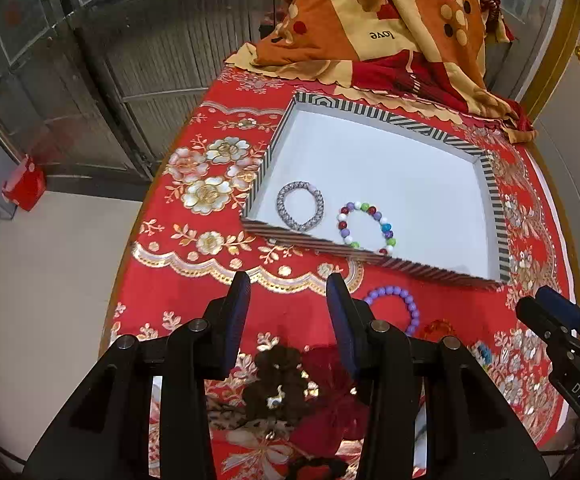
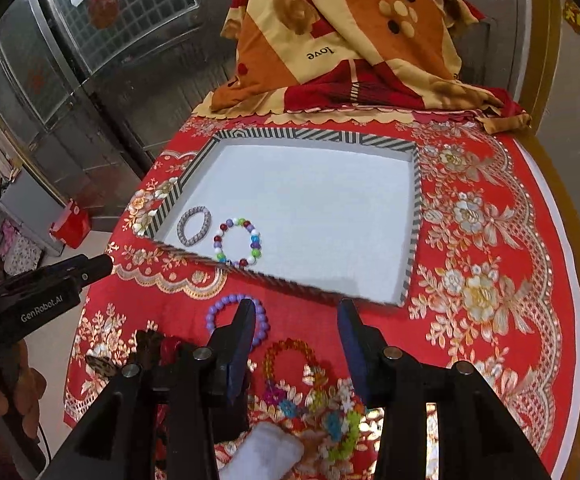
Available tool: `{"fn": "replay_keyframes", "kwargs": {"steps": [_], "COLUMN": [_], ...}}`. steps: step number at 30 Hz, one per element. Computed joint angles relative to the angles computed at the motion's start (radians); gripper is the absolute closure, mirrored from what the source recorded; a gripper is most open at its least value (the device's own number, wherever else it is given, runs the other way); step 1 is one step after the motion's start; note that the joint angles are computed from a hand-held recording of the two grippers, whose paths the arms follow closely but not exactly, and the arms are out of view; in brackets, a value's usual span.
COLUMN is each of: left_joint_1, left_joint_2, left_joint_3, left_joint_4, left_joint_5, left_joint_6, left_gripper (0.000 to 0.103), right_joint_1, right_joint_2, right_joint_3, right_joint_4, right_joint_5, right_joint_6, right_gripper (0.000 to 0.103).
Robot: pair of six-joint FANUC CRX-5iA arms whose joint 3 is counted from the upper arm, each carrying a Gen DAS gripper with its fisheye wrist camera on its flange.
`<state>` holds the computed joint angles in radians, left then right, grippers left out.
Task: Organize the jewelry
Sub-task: 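Withdraw both tools from the tray back toward the remaining jewelry, then grasp the red satin bow with the left tool while the right tool grasps the colourful beaded necklace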
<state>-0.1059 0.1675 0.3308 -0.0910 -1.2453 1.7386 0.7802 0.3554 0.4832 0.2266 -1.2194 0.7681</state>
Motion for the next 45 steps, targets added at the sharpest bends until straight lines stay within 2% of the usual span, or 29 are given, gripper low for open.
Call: {"fn": "replay_keyframes", "kwargs": {"steps": [22, 39, 45], "left_joint_1": [-0.006, -0.010, -0.005], "left_joint_2": [-0.124, -0.146, -0.143], "left_joint_3": [-0.130, -0.164, -0.169], "left_joint_4": [0.014, 0.027, 0.040], "left_joint_5": [0.026, 0.018, 0.011], "left_joint_6": [-0.024, -0.044, -0.051], "left_gripper": [0.064, 0.064, 0.064], "right_joint_1": [0.064, 0.082, 0.078], "right_joint_2": [-0.146, -0.171, -0.175], "right_joint_3": [-0.188, -0.208, -0.210], "right_joint_4": [0.062, 0.068, 0.053], "right_joint_5": [-0.007, -0.025, -0.032], "right_joint_6": [-0.126, -0.141, -0.135], "right_gripper": [0.062, 0.061, 0.052]}}
